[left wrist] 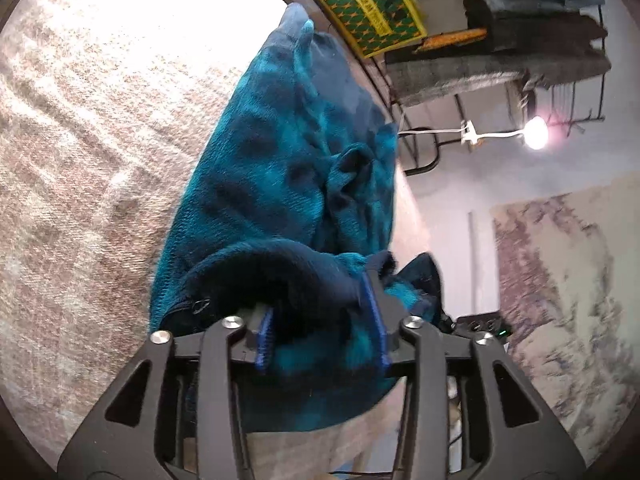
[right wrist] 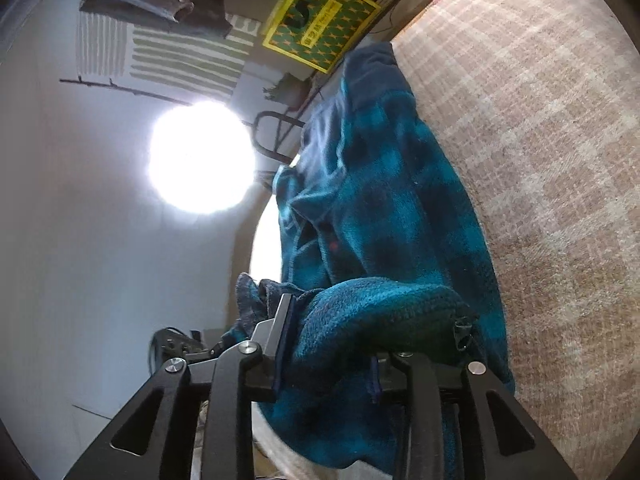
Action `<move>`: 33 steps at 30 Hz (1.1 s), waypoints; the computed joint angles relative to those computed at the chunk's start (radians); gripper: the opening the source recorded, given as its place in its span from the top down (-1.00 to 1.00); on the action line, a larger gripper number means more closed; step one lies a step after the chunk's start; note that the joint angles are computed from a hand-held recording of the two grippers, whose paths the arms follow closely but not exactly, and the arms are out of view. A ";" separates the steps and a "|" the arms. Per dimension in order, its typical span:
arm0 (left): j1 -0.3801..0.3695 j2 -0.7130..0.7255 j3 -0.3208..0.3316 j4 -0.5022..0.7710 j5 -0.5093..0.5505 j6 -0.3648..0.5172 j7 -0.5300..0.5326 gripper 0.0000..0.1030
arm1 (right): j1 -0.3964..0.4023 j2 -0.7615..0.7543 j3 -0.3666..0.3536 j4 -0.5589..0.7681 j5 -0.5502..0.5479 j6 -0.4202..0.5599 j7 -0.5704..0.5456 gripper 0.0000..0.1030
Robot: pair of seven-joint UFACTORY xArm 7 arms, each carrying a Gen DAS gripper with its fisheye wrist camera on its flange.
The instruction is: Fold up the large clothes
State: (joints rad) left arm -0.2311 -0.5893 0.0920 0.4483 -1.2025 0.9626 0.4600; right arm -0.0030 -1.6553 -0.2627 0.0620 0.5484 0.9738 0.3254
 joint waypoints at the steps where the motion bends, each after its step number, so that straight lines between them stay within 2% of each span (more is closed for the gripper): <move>1: 0.002 -0.010 0.006 -0.003 -0.010 0.000 0.003 -0.04 | -0.006 -0.023 -0.022 -0.008 0.010 0.000 -0.002 -0.22; 2: 0.006 -0.021 0.007 -0.007 -0.013 -0.004 0.004 -0.07 | -0.015 -0.040 -0.031 -0.014 0.018 -0.003 0.001 -0.56; 3: 0.009 -0.032 0.015 -0.007 -0.018 -0.005 0.012 -0.07 | -0.039 -0.070 -0.028 -0.017 0.017 0.002 0.014 -0.62; 6: 0.021 -0.058 0.020 0.000 -0.002 -0.009 0.019 -0.08 | -0.047 -0.084 -0.053 -0.003 0.019 -0.005 0.009 -0.57; 9: 0.026 -0.121 -0.011 -0.012 0.067 -0.066 0.036 -0.07 | -0.038 -0.064 -0.015 0.046 -0.029 0.012 -0.014 -0.44; 11: 0.008 -0.166 -0.025 -0.030 0.123 -0.092 0.055 -0.07 | -0.011 -0.038 0.052 0.098 -0.099 0.048 -0.052 -0.12; 12: -0.007 -0.184 -0.029 -0.042 0.139 -0.105 0.065 -0.07 | 0.006 -0.022 0.085 0.120 -0.133 0.067 -0.071 -0.04; 13: -0.024 -0.199 -0.028 -0.052 0.155 -0.114 0.081 -0.01 | 0.029 -0.014 0.141 0.142 -0.174 0.091 -0.097 0.10; 14: -0.042 -0.216 -0.043 -0.062 0.183 -0.126 0.091 0.08 | 0.055 -0.013 0.179 0.151 -0.197 0.103 -0.116 0.16; 16: -0.085 -0.229 -0.062 -0.071 0.223 -0.146 0.108 0.16 | 0.128 -0.007 0.252 0.160 -0.230 0.127 -0.159 0.23; 18: -0.115 -0.224 -0.100 -0.081 0.257 -0.207 0.105 0.18 | 0.200 0.014 0.316 0.156 -0.242 0.136 -0.188 0.26; 21: -0.143 -0.150 -0.150 -0.069 0.289 -0.336 0.071 0.18 | 0.256 0.057 0.372 0.135 -0.249 0.098 -0.180 0.26; 23: -0.151 -0.057 -0.193 -0.045 0.335 -0.452 0.060 0.18 | 0.266 0.113 0.400 0.120 -0.254 0.033 -0.148 0.25; 25: -0.168 0.081 -0.170 -0.003 0.360 -0.469 0.053 0.24 | 0.266 0.166 0.425 0.108 -0.286 -0.016 -0.119 0.25; 26: -0.203 0.113 -0.134 -0.003 0.321 -0.502 0.084 0.40 | 0.260 0.198 0.444 0.109 -0.313 -0.021 -0.103 0.25; 27: -0.225 0.119 -0.106 -0.005 0.274 -0.524 0.130 0.41 | 0.248 0.237 0.465 0.115 -0.345 -0.011 -0.085 0.26; 28: -0.243 0.128 -0.068 0.005 0.270 -0.505 0.135 0.43 | 0.240 0.276 0.478 0.110 -0.367 -0.006 -0.063 0.30; 30: -0.233 0.131 -0.035 0.023 0.272 -0.443 0.137 0.43 | 0.252 0.267 0.449 0.093 -0.384 -0.022 -0.043 0.31; 33: -0.194 0.116 -0.025 0.032 0.279 -0.392 0.129 0.46 | 0.263 0.231 0.397 0.118 -0.410 0.036 -0.027 0.31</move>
State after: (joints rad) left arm -0.4254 -0.4732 0.0669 0.4799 -0.9239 0.5707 0.5887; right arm 0.2601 -1.4248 0.1346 0.1798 0.1383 1.0099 0.2982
